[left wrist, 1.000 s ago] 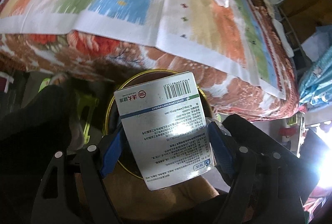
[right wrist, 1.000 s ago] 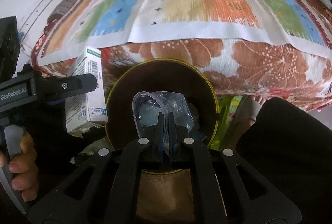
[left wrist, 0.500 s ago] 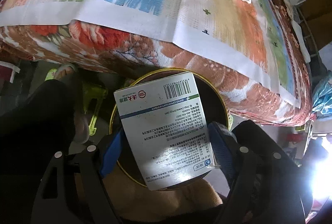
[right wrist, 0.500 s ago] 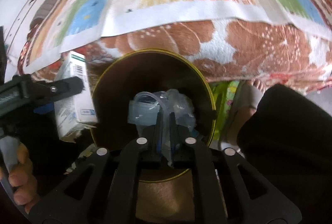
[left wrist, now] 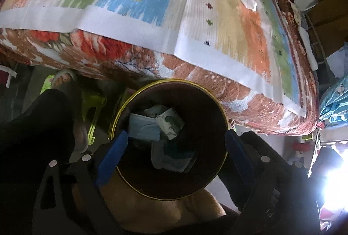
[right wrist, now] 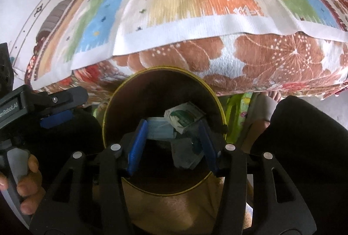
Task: Collect trash
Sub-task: 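Move both tools back over the rug toward the pale wrapper and white tissue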
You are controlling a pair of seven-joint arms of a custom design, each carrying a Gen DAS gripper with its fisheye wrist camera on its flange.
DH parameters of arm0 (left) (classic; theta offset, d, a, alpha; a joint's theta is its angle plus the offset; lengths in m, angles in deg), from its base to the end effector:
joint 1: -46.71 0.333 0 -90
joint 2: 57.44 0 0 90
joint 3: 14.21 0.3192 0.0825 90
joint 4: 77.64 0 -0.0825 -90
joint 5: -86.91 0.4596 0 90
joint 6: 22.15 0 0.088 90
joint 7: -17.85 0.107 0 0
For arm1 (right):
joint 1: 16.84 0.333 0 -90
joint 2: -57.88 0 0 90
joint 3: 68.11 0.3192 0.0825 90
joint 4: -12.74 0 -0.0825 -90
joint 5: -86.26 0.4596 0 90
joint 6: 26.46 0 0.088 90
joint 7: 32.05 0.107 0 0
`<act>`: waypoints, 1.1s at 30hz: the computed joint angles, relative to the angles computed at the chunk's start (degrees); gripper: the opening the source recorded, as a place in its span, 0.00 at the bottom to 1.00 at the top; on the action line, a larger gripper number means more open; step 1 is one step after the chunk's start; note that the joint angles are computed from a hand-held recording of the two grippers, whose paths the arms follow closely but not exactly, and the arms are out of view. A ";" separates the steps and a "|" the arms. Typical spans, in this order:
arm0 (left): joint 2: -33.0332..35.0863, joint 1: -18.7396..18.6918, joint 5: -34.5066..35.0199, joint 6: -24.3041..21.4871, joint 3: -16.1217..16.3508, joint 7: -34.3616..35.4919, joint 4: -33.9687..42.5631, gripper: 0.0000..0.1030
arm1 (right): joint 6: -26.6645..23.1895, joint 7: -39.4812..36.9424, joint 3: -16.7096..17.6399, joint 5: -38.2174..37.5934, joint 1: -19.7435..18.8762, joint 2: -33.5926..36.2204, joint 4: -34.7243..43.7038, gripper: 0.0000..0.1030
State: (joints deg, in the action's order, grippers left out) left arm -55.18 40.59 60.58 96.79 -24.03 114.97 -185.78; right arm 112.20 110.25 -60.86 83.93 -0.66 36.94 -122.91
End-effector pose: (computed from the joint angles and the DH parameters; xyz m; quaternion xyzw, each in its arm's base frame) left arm 0.6280 -0.2018 0.4786 0.6146 -0.7568 0.1918 0.1125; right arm 0.4940 0.2162 0.4798 -0.5082 0.8354 -0.0644 0.1992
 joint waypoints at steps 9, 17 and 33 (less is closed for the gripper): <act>-3.21 -0.84 2.14 5.61 -0.08 5.00 -2.28 0.87 | 0.99 1.60 0.81 -4.02 -0.84 -2.13 -0.58 0.49; -5.72 -1.67 0.37 13.47 0.56 10.39 -3.25 0.91 | 0.29 4.39 3.83 -15.55 -4.29 -2.86 2.89 0.54; 1.05 -1.98 3.36 20.69 -0.29 8.37 6.60 0.94 | 2.20 3.32 3.39 -28.77 -7.68 1.57 10.50 0.71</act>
